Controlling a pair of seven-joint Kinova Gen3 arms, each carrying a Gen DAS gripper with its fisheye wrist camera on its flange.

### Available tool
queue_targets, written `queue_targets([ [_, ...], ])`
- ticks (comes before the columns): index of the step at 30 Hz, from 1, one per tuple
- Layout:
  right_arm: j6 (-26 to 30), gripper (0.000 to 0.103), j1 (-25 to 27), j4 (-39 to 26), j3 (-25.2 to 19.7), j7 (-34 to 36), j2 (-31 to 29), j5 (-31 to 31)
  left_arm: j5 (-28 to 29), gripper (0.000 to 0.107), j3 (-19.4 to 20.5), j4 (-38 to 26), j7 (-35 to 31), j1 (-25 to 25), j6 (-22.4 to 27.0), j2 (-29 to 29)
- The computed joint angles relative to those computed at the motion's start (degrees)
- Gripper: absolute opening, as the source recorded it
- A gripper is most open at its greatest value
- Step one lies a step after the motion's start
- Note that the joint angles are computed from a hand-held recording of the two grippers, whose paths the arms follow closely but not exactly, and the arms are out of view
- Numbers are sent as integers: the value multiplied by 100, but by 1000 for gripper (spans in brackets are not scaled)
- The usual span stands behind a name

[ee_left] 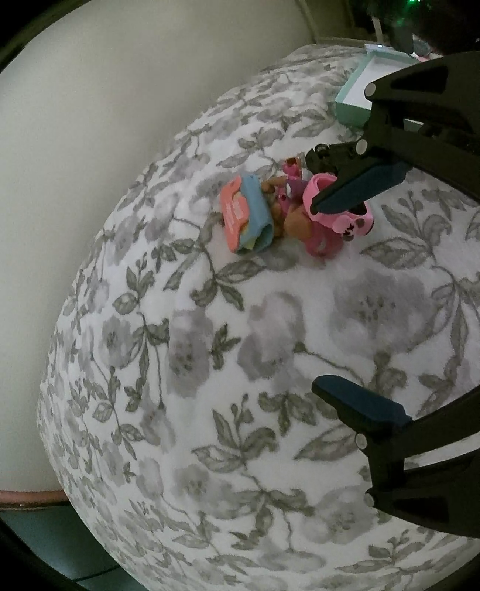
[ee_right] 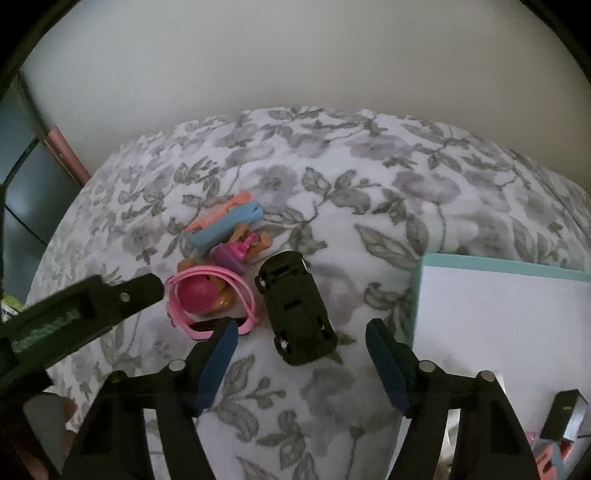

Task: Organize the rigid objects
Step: 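Move both tools back toward the remaining item pile, then grasp the black toy car with the right gripper while the left grasps the pink watch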

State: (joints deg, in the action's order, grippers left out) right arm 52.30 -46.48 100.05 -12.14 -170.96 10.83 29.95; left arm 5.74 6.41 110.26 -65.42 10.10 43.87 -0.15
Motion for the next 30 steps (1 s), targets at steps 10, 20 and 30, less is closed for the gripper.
queue_targets([
  [10, -269, 61, 57, 91, 115, -97, 110, 2, 440, 78, -11, -68, -661, -18, 29, 94],
  [20, -400, 55, 57, 115, 151, -141, 151, 72, 1366, 49, -81, 81, -1662, -190, -75, 175],
  [30, -556, 38, 68, 219, 145, -112, 87, 7, 1728, 16, -84, 103, -2108, -217, -112, 133],
])
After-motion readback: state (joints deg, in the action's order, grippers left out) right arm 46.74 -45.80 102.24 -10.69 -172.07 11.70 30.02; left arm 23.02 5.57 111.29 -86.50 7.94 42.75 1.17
